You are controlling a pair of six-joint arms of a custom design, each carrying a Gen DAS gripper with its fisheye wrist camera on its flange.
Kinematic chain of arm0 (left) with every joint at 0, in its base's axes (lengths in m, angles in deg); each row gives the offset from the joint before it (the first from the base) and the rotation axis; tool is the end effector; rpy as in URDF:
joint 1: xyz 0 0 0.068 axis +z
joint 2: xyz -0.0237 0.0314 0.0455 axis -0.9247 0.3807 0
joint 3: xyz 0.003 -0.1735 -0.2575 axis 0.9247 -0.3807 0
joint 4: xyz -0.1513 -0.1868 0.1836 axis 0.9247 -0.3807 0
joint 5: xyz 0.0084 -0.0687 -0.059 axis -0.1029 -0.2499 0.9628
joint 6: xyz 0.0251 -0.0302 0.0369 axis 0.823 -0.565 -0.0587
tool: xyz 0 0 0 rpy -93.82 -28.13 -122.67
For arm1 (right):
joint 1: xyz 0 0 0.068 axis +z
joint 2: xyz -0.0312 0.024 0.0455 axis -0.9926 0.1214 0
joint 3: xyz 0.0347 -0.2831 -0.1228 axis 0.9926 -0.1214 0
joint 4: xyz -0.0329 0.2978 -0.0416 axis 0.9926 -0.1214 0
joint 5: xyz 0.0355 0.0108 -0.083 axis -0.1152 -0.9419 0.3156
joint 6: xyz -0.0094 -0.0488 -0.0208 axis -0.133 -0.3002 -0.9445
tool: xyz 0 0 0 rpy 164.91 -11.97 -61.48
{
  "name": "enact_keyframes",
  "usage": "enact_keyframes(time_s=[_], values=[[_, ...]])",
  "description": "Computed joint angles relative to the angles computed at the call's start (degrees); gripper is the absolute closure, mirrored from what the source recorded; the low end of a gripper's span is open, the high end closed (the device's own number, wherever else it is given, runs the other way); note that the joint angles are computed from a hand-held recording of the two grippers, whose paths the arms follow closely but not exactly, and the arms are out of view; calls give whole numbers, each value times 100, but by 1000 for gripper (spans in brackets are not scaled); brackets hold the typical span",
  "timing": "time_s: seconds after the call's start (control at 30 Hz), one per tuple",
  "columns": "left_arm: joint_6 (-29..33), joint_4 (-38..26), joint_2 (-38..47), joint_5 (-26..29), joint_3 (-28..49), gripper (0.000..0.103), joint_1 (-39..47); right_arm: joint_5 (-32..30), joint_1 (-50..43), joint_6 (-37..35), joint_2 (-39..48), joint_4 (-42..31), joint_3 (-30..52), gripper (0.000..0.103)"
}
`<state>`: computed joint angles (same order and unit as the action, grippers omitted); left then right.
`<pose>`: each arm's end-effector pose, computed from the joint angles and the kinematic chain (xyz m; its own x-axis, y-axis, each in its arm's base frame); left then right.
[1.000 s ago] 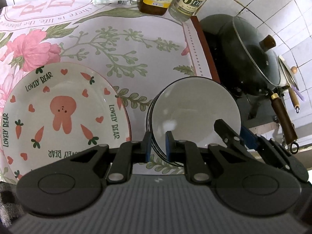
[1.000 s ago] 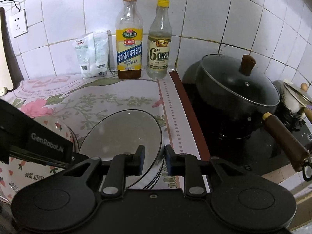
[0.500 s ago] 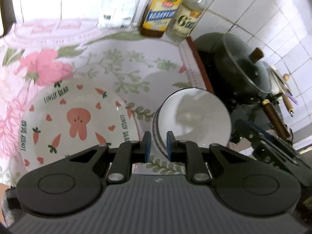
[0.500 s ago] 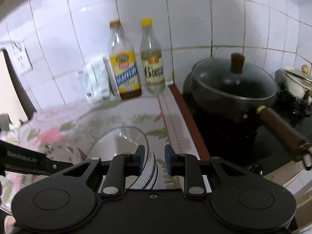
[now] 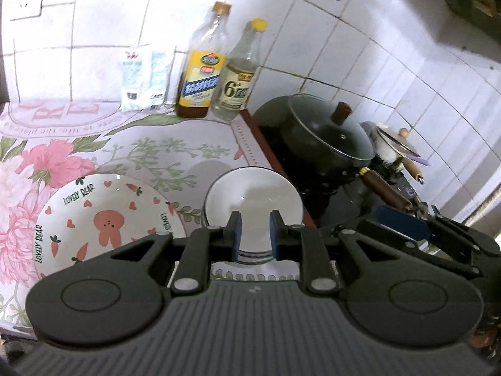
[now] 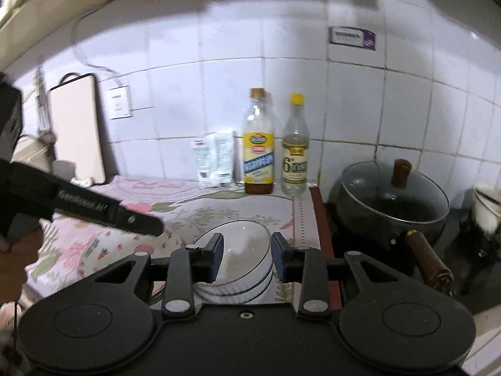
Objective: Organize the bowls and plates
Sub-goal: 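Grasp the stack of white bowls with both grippers from opposite rims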
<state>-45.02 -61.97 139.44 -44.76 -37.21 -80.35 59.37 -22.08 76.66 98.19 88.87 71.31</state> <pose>0.2790 -0.0828 0.1721 -0.6496 0.1689 -0.7413 0.5880 0.7297 -0.3490 0.1440 0.1999 0.1672 -0.4252 0.0446 -0.9040 0.0524 0.9983 0.0246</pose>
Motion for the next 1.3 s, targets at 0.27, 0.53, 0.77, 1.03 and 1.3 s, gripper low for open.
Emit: enact_keyframes(time_s=[0.27,0.53,0.77,1.03,1.3], values=[[-223,1024,-271,-500,-902,79,-298,353,541,-152,227,910,-598,47],[-434,1553,-65,-1002,-1248,73,-593,121,589,-202,832,2126,-1074,45],[-641,1868,334,-1242,-1270,68,-762,168,728,-378,1466,3264,-1428,38],[-1034,2684,965,-1482,-1301,55,-907,-468,167,-1415,2763,5749,-1817,29],[-1552,3147,1427,-1336,-1173,41,-763,-919,-617,-2365,5147,8532,-1599,11]])
